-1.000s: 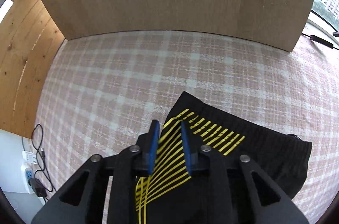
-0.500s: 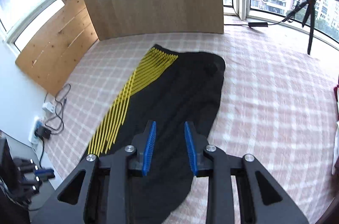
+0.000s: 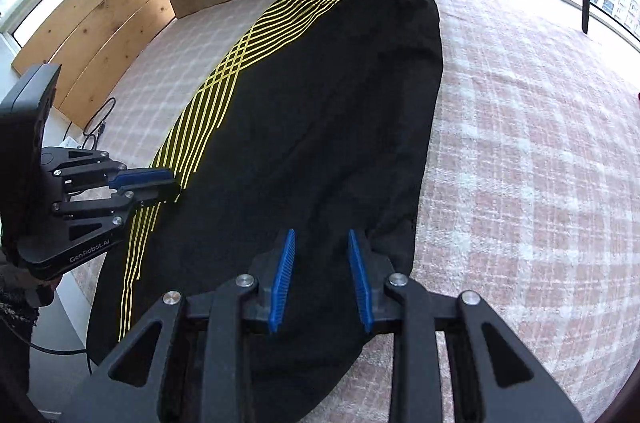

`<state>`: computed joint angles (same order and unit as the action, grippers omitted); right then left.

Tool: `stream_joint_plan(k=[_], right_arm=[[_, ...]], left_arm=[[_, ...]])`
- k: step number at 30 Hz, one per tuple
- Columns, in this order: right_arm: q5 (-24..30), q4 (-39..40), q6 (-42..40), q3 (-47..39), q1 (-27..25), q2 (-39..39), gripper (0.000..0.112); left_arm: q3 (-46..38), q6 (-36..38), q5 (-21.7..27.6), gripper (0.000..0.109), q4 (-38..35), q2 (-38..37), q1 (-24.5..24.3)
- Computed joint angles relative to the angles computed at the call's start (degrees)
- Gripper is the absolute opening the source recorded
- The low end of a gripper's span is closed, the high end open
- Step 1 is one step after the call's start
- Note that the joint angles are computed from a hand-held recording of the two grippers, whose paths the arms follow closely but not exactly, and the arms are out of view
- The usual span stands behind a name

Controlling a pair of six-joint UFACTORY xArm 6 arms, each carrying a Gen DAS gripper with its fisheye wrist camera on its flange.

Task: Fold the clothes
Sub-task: 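Smooth the lengthwise-folded shorts with both open grippers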

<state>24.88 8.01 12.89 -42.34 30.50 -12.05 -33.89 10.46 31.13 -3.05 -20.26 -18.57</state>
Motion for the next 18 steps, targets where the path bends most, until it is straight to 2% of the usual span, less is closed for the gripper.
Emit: stream_joint_plan(k=[5,8,13,16,18], right_arm=[[-2.11,6.42,-8.57,0.99,-0.15,0.6,0.028],[-2.61,5.58,-11.01,1.43,0.18,0.41,0.029],[-3.67,6.6,-13.97,2.29,0.79,-0.07,0.038],[-4.55,7.07,-13.85,2.8,1.28,-0.24,0.043],[-5.37,5.4,-11.79,3.21,1.7,-0.34,0.046]], left_arm=[[-0.28,-6.92,-0.15,0.025,5.19,0.34,0.08],[-0.32,-10.97,0.19,0.026,8.6,0.2,-0.35],[-0.35,-12.63,0.63,0.03,10.73,-0.03,-0.4],[-1.01,-12.42,0.78,0.041,12.35,0.45,-0.25],[-0.78,-10.55,0.06,0.056,11.04,0.52,0.67]])
